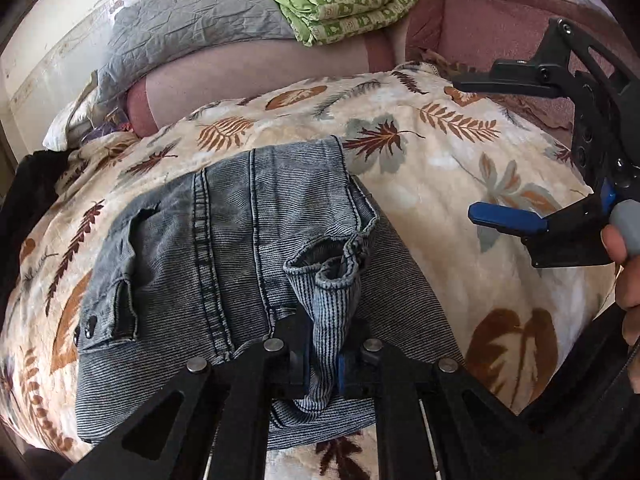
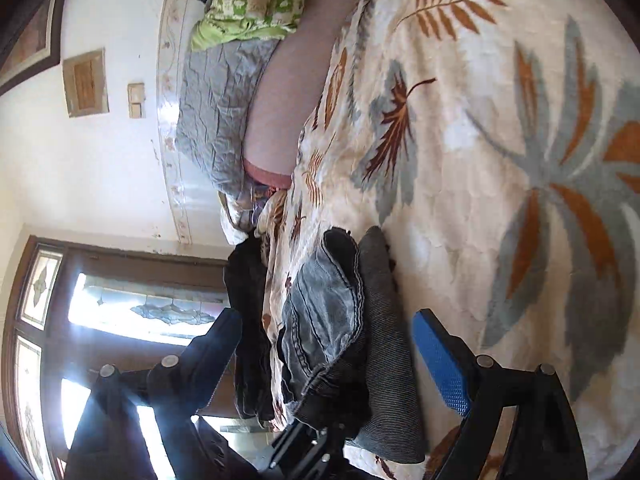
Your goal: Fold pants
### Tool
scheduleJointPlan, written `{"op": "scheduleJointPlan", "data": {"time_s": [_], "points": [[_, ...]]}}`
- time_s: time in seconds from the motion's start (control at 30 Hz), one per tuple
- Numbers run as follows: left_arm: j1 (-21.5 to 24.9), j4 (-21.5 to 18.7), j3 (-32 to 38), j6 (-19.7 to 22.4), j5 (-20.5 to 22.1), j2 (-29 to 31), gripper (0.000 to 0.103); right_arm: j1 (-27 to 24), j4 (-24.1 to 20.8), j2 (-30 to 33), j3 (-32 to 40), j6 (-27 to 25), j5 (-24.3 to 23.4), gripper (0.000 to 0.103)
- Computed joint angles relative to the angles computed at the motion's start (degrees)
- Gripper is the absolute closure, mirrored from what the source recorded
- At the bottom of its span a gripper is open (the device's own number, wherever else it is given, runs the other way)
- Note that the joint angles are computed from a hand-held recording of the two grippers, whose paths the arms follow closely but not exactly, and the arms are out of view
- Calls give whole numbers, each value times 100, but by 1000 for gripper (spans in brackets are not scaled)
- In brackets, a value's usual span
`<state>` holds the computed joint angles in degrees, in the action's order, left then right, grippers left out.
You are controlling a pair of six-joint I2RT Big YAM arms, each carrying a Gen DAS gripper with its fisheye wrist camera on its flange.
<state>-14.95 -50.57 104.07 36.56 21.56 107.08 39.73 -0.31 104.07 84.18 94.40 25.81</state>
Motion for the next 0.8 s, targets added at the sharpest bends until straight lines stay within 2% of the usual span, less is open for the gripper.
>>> {"op": "scheduleJointPlan", "data": {"time_s": [0.1,0.23,0.3,0.37,0.43,0.5,0.7,0.8], "points": [[37,-285,352,-169,148,41,94,1,329,-60,-217,73,17,13],[111,54,208,-337,364,-239,94,2,503,-77,-291,25,37,13],[120,1,218,-332,436,-244,94,-1,504,-47,-252,1,13,13],[53,-66,167,-214,276,-171,94,-6,447,-10,-174,-29,-21,13],[-26,-358,219,-72,47,9,94,0,417,4,-150,-33,-37,13],[-42,-347,123,-37,-49,24,94,8,357,20,-113,-31,-33,13],[68,-267,319,-303,358,-127,94,37,232,-9,-119,3,117,13],[10,-341,303,-238,206,-46,94,34,245,0,-131,19,122,13]]}}
